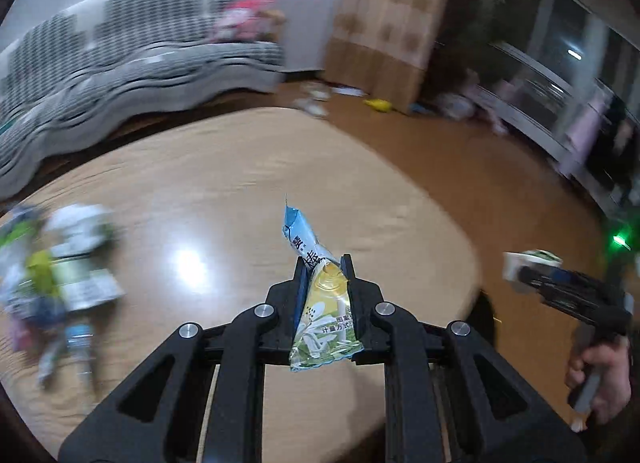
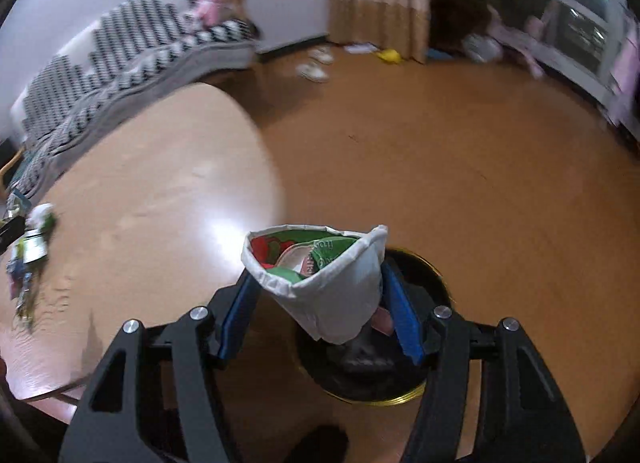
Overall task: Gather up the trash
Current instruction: 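Carry the cup and wrapper over the black bin and open both tools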
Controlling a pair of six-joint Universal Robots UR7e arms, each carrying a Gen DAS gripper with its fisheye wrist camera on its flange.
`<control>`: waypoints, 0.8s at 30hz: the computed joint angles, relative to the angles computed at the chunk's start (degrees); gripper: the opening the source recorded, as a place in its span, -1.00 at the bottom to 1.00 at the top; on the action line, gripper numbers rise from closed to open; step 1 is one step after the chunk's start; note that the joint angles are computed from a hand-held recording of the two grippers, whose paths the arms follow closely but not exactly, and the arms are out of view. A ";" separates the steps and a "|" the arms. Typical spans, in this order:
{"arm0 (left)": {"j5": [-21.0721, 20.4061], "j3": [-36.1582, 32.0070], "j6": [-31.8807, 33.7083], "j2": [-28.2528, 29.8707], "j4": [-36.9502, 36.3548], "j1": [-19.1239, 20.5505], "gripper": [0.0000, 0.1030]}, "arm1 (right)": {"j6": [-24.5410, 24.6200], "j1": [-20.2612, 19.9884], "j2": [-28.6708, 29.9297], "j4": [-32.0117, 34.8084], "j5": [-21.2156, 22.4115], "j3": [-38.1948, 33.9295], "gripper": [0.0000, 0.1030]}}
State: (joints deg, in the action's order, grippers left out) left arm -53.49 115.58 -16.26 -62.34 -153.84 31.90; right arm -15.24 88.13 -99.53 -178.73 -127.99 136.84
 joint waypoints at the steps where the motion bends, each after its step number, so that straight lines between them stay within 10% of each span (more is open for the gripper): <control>1: -1.95 -0.30 0.96 1.80 -1.18 -0.63 -0.70 | 0.31 -1.75 -1.22 1.42 0.28 0.17 0.17; 10: -12.97 -3.97 6.07 14.73 -5.44 -4.28 -0.70 | 2.63 -14.45 -5.86 12.15 6.45 -0.16 0.18; 24: -14.14 -8.49 6.12 21.35 -3.28 -3.40 -0.70 | 3.38 -15.58 -5.97 13.54 8.38 -0.64 0.44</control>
State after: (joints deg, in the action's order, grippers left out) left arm -67.63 107.09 -10.14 -40.98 -157.12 28.51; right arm -11.86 72.55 -105.51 -165.20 -119.61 136.19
